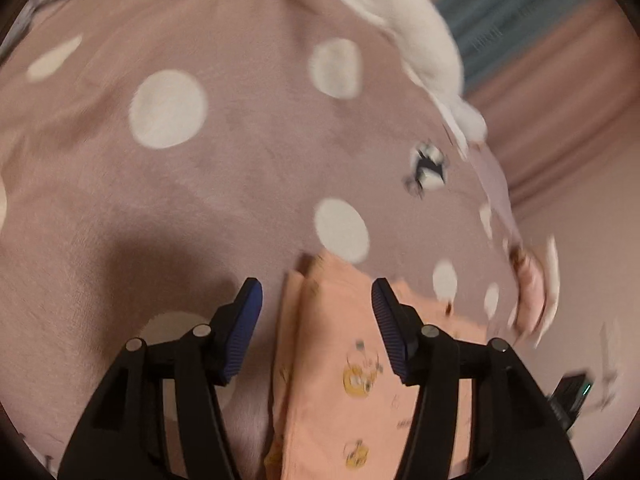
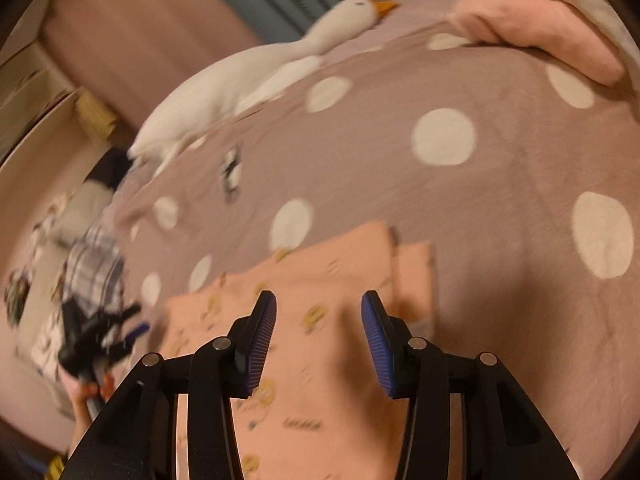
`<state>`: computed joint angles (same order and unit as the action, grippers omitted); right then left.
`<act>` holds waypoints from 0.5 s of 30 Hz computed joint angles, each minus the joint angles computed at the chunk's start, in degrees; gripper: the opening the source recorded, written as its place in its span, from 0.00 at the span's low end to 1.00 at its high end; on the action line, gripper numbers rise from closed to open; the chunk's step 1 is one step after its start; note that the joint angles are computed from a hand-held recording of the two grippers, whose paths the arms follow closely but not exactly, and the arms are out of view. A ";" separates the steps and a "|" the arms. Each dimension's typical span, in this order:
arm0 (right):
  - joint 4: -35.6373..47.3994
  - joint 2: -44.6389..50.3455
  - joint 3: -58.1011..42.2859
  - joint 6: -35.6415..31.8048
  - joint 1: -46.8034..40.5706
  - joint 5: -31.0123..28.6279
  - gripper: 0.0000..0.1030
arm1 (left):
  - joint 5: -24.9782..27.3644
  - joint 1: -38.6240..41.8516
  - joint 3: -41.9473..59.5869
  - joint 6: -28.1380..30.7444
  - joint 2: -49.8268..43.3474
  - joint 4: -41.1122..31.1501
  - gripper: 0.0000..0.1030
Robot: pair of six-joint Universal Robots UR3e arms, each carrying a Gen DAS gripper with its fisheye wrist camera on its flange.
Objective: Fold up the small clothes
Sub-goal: 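Press and smooth the folded shirt with both grippers open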
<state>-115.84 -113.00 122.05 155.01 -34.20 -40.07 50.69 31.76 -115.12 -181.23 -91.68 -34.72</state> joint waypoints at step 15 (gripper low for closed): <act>-6.05 -16.29 14.21 -11.80 7.28 -20.71 0.33 | 5.01 -8.06 -17.62 16.78 9.36 2.89 0.30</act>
